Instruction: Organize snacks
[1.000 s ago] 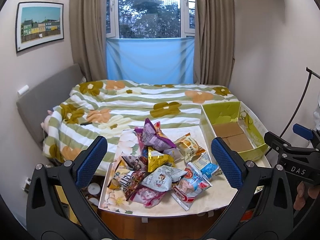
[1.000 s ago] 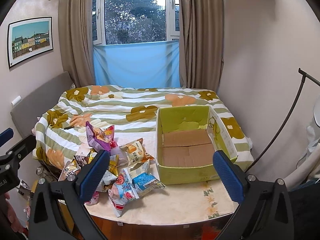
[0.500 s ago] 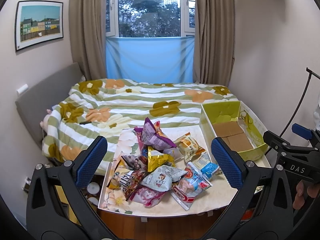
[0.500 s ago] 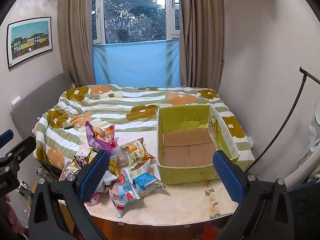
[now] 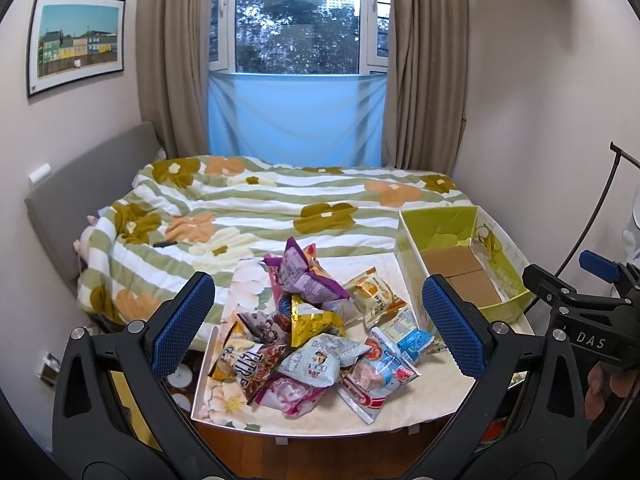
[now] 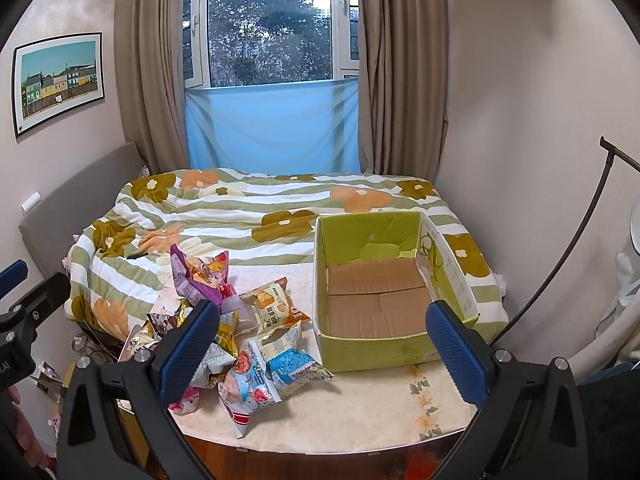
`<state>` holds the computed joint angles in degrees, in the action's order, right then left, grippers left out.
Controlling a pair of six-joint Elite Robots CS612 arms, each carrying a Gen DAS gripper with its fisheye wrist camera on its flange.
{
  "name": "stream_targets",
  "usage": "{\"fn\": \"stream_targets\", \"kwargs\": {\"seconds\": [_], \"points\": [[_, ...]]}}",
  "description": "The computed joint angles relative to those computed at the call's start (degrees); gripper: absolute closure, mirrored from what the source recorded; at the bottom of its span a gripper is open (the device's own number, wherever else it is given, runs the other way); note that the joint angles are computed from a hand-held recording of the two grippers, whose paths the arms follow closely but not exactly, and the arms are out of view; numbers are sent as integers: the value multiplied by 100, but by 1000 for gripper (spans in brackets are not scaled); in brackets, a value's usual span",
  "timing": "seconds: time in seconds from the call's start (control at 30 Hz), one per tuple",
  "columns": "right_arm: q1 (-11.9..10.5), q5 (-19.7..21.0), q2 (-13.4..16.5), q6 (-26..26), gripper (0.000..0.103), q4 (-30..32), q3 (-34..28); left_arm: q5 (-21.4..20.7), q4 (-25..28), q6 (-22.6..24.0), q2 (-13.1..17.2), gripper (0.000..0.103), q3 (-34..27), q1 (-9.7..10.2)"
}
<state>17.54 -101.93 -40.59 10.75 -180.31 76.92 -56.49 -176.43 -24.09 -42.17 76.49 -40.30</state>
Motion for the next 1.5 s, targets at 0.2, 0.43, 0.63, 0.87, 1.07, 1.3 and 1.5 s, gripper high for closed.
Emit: {"fn": "stream_targets", "kwargs": {"seconds": [0.2, 0.43, 0.63, 0.87, 1.07, 1.3, 1.5], "points": [[12, -1, 55, 43, 0, 19, -75, -33, 45, 7, 1, 1, -25, 10], [0, 26, 52, 77, 0, 36, -75, -29, 69, 21, 15, 1, -53, 14], [0, 25, 55, 77, 0, 45, -87, -31, 71, 15, 14, 1, -55, 14], [-20, 78, 38, 66, 0, -10, -55, -15, 99, -2, 23, 1, -79, 8], [-56, 234, -21, 102, 0, -6, 54, -196, 402, -219, 49, 1, -151, 40], [-237, 1122, 36, -174, 0, 284, 84, -413, 902, -614, 220, 1, -215, 69], [-291, 1700, 317, -127, 0, 824, -135, -819, 1275, -536, 503, 1, -362, 189]]}}
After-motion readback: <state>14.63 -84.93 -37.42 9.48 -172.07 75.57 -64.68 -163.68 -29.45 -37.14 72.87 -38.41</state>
